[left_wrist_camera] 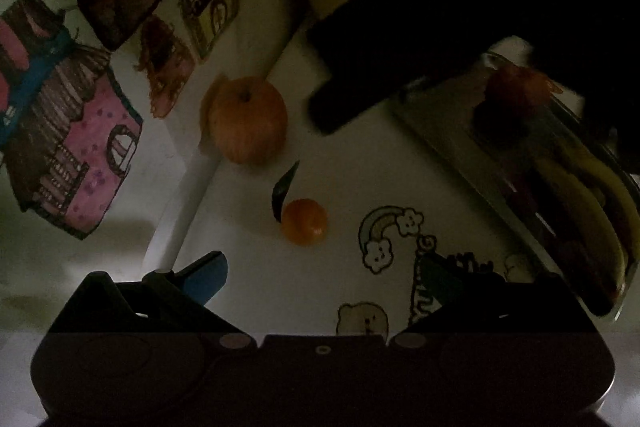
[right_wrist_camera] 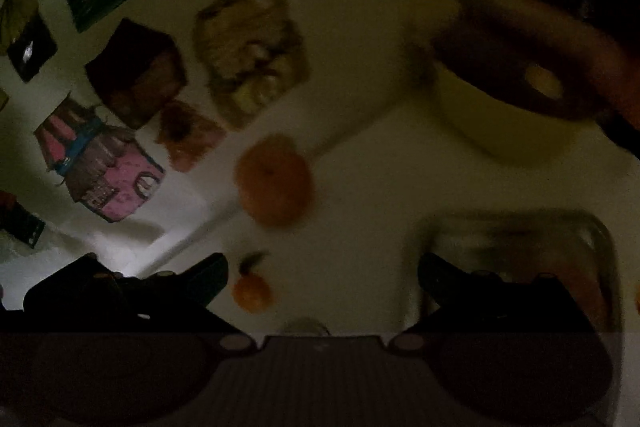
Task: Organize fruits
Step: 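Move both tools toward the last red apple and small mandarin, then close the right tool on the red apple while the left tool grips the small mandarin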
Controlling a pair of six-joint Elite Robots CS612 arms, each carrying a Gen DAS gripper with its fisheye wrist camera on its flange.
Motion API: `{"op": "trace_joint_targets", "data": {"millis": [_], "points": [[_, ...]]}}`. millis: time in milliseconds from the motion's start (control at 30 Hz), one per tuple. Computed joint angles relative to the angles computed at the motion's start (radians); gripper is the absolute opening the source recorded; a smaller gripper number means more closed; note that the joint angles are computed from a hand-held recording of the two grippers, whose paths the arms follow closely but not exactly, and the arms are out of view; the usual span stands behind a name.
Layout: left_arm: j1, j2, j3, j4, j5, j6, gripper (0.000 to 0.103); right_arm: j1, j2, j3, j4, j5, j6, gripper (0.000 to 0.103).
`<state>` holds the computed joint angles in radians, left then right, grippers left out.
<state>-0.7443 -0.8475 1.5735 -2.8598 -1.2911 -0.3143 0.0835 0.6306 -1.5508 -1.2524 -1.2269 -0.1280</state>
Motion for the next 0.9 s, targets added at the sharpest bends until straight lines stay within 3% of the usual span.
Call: {"op": "trace_joint_targets", "data": {"millis": [200,333,500,900], "points": [[0.001,0.025,-0.021,-0.019,0.001,-0.025,0.101,0.025,-0.012,0.087,-0.114,0.014,-0.070,0.103],[-0.001,0.035,-0.028,-0.024,0.001,-0.011,0.100,0.028,-0.029,0.128,-0.108,0.044,-0.104,0.103],[-0.003,0.043,-0.036,-0.020,0.004,-0.015,0.097,0.040,-0.044,0.159,-0.111,0.009,-0.158,0.103],[0.002,0.059,-0.059,-0.012,0.012,-0.020,0.087,0.047,-0.061,0.202,-0.132,0.025,-0.157,0.097]]}}
